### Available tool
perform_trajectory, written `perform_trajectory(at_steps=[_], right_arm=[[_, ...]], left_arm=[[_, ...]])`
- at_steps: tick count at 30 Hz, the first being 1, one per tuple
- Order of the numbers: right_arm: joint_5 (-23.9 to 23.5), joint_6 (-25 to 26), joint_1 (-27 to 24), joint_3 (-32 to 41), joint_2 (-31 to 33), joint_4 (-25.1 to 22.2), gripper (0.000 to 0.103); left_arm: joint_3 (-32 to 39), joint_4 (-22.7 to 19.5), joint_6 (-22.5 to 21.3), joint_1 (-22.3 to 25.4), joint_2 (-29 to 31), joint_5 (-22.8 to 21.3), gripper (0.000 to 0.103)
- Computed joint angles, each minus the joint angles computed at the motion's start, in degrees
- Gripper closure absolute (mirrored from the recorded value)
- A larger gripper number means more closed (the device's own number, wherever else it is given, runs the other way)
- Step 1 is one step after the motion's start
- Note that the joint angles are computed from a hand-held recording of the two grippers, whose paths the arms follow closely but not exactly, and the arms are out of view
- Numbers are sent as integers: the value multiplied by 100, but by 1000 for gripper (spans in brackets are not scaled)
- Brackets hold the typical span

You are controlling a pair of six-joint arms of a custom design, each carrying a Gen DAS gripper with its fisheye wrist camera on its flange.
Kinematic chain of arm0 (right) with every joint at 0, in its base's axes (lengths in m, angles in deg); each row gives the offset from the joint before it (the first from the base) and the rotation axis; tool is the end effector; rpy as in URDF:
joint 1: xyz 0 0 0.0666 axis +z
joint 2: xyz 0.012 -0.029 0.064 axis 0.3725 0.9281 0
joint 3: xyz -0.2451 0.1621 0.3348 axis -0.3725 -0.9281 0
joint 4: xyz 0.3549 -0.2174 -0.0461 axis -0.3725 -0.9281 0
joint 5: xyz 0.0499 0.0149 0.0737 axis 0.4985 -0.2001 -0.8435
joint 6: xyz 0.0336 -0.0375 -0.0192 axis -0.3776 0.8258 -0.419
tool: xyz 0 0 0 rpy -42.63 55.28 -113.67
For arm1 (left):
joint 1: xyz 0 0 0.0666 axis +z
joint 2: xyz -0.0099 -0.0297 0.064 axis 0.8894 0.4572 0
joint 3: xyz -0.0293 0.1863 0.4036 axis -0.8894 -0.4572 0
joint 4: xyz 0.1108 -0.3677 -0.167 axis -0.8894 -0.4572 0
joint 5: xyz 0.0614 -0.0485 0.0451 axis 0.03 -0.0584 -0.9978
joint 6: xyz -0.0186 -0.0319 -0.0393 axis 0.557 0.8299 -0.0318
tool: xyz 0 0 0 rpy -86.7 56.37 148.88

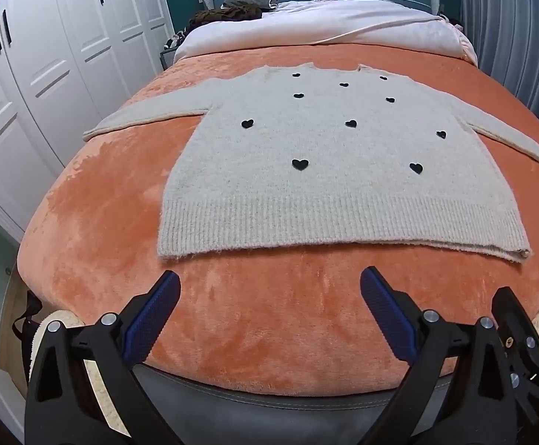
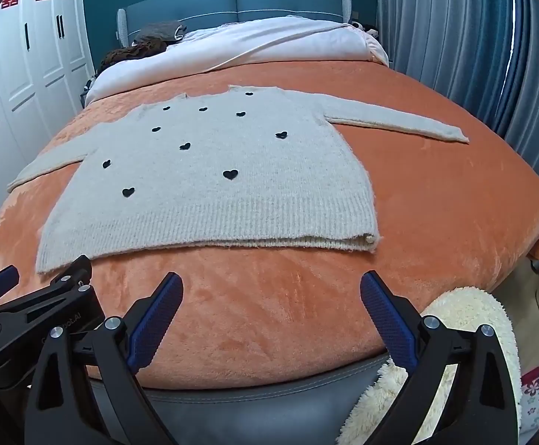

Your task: Fold small clothes

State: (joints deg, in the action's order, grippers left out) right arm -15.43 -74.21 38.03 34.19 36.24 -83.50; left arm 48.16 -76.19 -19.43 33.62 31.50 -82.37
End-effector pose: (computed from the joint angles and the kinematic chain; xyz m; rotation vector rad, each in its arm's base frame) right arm 0.4460 0.1141 0.4247 0.3976 2.3682 -0.1625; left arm 0.4863 -0.2571 0.4279 0.1087 2.4513 0.1254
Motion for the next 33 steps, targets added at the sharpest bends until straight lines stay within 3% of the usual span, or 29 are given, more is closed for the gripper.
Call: perform_trajectory(at_steps=[33], right_arm=[[-1, 6, -47, -81, -96, -11, 7]], left_arm=[[100, -99, 67, -41, 30, -109, 9]])
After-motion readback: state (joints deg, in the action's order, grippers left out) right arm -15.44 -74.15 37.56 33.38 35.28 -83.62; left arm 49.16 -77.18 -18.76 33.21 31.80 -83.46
